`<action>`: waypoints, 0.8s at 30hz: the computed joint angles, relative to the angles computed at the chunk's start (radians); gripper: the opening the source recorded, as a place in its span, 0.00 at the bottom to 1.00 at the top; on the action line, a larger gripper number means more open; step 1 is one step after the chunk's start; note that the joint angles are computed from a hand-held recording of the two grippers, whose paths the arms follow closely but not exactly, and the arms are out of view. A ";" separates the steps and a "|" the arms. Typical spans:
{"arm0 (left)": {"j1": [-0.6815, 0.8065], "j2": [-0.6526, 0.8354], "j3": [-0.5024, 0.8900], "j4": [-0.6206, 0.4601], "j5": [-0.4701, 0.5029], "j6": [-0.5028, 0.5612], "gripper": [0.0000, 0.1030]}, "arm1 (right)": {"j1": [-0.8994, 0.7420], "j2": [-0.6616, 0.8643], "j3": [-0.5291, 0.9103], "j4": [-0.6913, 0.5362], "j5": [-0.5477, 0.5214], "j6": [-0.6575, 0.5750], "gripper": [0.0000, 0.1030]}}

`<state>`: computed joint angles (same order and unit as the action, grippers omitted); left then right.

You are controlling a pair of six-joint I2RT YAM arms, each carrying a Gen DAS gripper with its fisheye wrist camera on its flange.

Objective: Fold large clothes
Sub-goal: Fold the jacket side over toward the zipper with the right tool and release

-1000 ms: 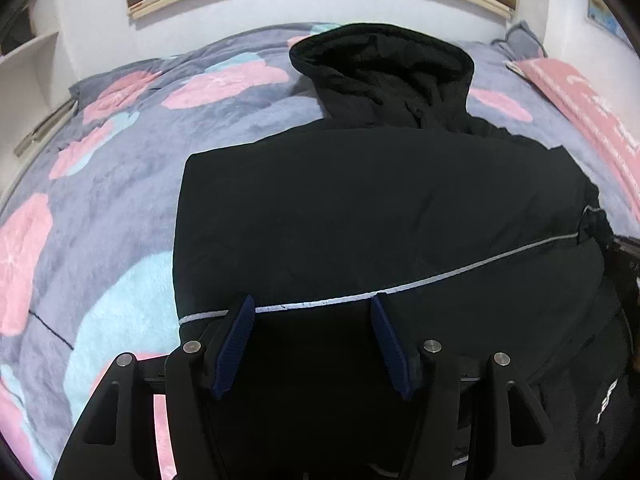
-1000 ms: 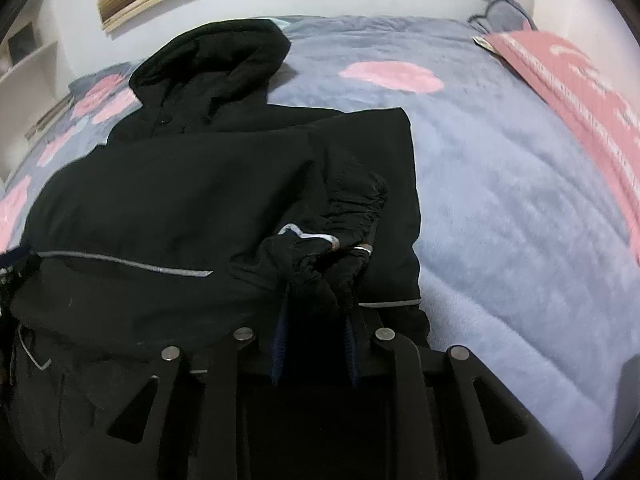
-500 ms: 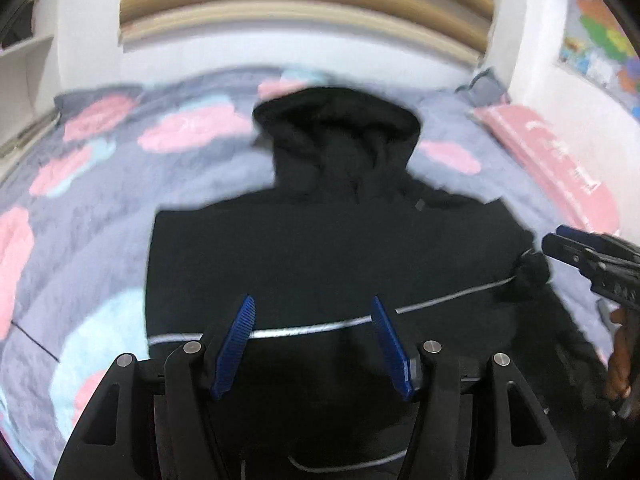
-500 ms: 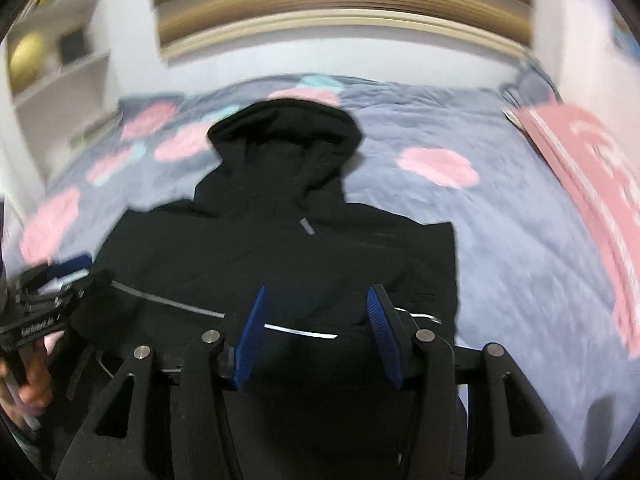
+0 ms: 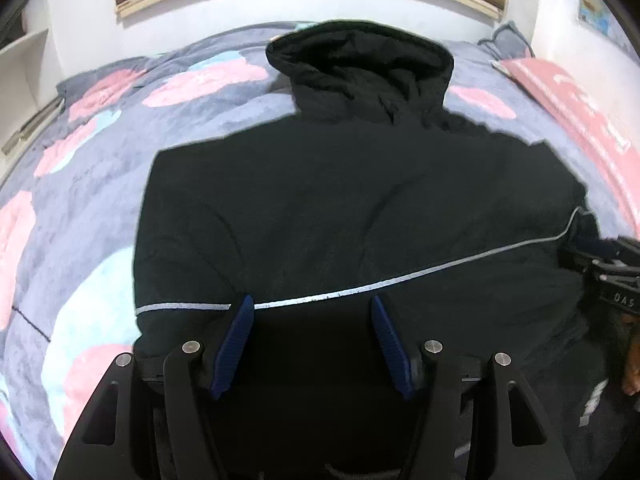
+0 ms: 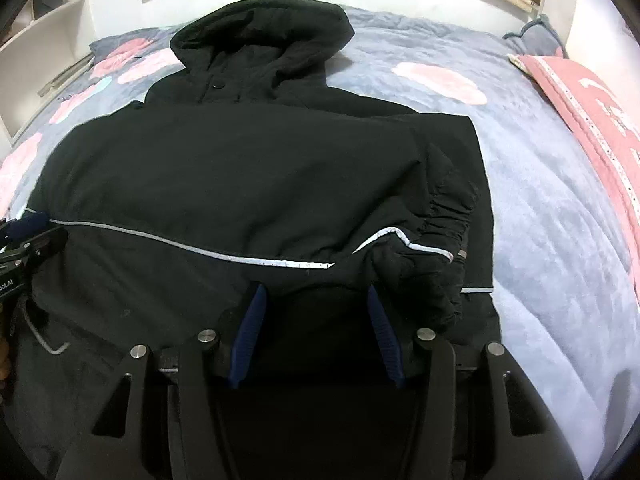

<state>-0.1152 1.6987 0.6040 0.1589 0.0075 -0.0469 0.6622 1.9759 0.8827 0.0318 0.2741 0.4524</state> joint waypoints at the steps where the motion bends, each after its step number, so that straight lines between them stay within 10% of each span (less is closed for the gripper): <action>1: 0.021 -0.048 -0.008 -0.008 0.037 0.001 0.61 | -0.022 -0.018 0.007 -0.010 -0.015 -0.020 0.53; 5: 0.057 -0.161 0.004 -0.024 0.056 -0.045 0.62 | -0.016 -0.156 -0.022 0.014 0.077 -0.063 0.54; 12: 0.110 0.196 0.210 -0.060 -0.046 -0.067 0.62 | -0.107 0.096 0.187 -0.136 0.099 -0.032 0.54; 19: 0.082 0.223 0.139 0.101 -0.149 -0.046 0.73 | -0.072 0.138 0.050 0.178 0.161 -0.086 0.57; 24: 0.073 0.236 0.140 0.132 -0.161 -0.036 0.74 | -0.047 0.139 0.041 0.191 0.196 -0.077 0.57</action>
